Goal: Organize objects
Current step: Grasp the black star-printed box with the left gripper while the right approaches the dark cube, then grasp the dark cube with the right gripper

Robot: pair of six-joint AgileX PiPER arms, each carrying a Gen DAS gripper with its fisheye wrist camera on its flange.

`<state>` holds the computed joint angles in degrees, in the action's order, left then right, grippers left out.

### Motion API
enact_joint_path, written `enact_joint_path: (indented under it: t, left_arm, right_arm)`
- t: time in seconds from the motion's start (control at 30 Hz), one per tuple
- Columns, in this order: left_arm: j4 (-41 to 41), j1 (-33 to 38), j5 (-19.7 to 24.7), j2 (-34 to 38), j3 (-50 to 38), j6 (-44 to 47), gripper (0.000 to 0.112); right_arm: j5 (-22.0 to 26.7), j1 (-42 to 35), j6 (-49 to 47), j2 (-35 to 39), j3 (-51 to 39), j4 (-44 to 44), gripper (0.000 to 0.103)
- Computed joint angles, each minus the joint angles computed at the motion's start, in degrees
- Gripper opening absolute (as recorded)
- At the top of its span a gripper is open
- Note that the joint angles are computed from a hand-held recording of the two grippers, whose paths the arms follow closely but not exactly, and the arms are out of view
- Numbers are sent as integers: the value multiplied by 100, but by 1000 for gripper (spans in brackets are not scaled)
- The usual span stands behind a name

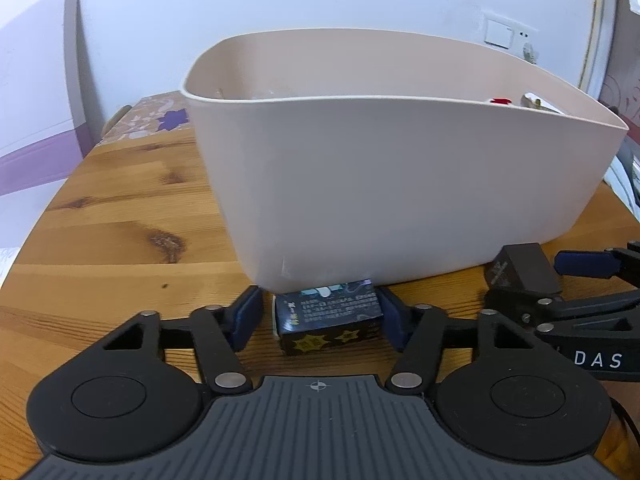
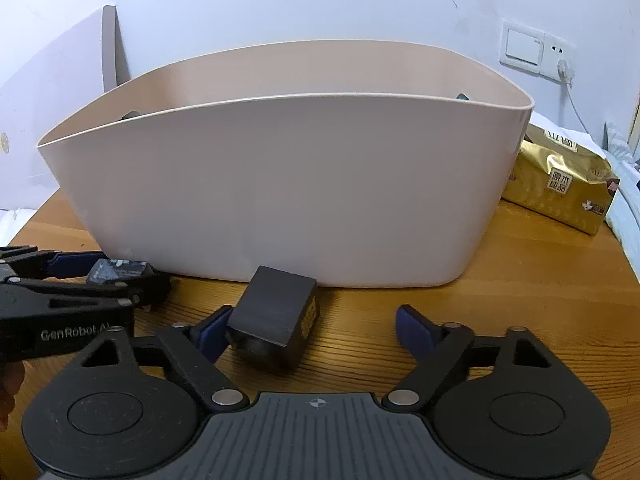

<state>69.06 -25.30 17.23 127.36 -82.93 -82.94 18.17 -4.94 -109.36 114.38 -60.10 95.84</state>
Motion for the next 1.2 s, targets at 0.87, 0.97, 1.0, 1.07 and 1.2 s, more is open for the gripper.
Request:
enact_joint_path:
  t: [0.87, 0.97, 1.0, 1.07, 1.2]
  left_arm:
    - [-207, -132, 191, -339, 438, 119, 52]
    - [-130, -144, 202, -411, 552, 25, 52]
    - [-90, -147, 201, -441, 596, -29, 52]
    - [29, -154, 200, -508, 688, -161, 52]
    - [246, -200, 263, -647, 856, -376, 52]
  right_arm:
    - [549, -440, 768, -99, -22, -1080, 30]
    - [618, -498, 756, -156, 34, -1115, 30]
    - [645, -518, 749, -178, 51, -1115, 30]
    - [693, -562, 677, -233, 97, -1062, 30]
    - [763, -632, 409, -418, 308, -855, 30]
